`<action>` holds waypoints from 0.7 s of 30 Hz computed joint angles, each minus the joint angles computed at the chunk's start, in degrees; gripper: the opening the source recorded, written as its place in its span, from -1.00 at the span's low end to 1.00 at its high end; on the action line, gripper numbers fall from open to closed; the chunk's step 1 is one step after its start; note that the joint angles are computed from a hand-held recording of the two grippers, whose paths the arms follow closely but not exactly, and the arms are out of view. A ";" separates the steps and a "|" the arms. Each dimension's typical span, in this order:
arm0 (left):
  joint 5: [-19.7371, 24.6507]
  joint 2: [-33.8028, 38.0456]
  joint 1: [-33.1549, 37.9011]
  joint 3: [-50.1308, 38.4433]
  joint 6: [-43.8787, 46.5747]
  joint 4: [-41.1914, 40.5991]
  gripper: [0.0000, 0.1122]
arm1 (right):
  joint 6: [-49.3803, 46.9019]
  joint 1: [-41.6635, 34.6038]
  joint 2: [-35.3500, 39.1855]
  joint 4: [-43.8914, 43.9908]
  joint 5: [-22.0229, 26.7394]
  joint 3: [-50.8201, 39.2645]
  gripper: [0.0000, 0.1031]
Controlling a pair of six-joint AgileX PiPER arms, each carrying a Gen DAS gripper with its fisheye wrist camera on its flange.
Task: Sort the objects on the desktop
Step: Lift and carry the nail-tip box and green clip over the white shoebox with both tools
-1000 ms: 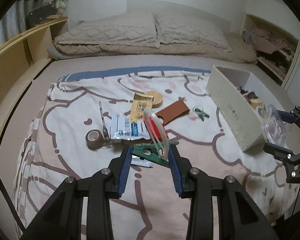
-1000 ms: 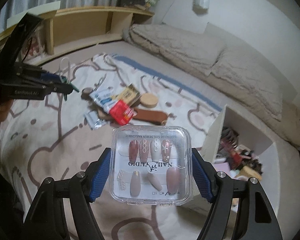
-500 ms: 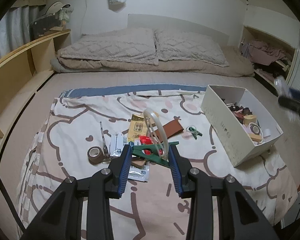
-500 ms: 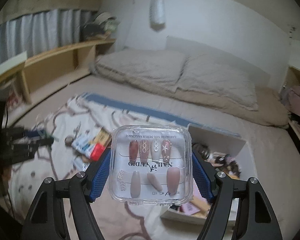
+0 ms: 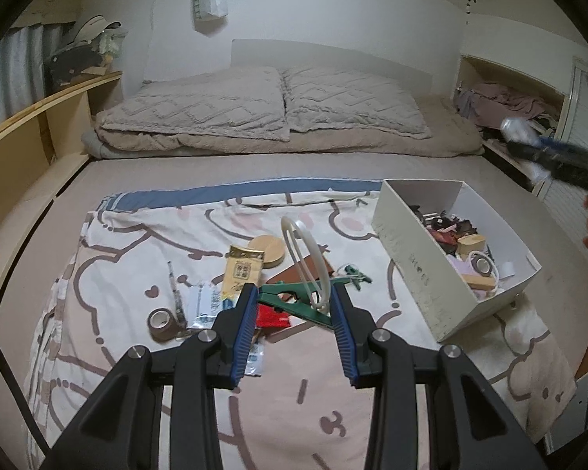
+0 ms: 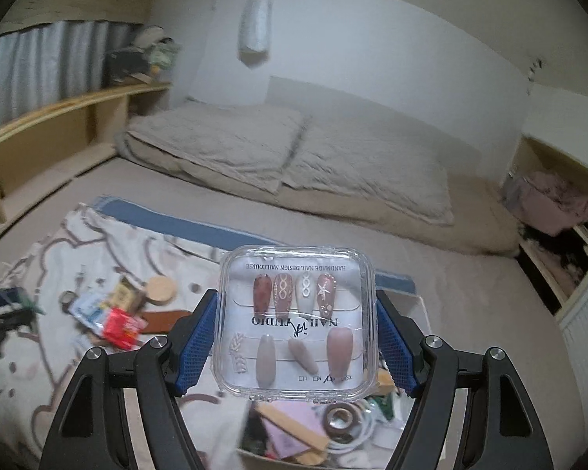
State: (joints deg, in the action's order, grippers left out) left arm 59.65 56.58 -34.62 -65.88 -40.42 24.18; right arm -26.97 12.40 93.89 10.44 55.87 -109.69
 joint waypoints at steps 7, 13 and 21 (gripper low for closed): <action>0.72 5.30 -5.07 -6.21 -3.50 4.12 -0.34 | -0.40 -7.35 7.32 2.43 2.07 -4.57 0.47; 1.54 12.15 -8.74 -15.46 -4.49 8.89 -0.34 | -0.41 -11.80 12.72 3.26 5.43 -9.87 0.47; -2.94 23.98 -11.78 -27.24 -5.51 9.64 -0.34 | 1.35 -16.63 18.53 4.80 11.85 -16.44 0.47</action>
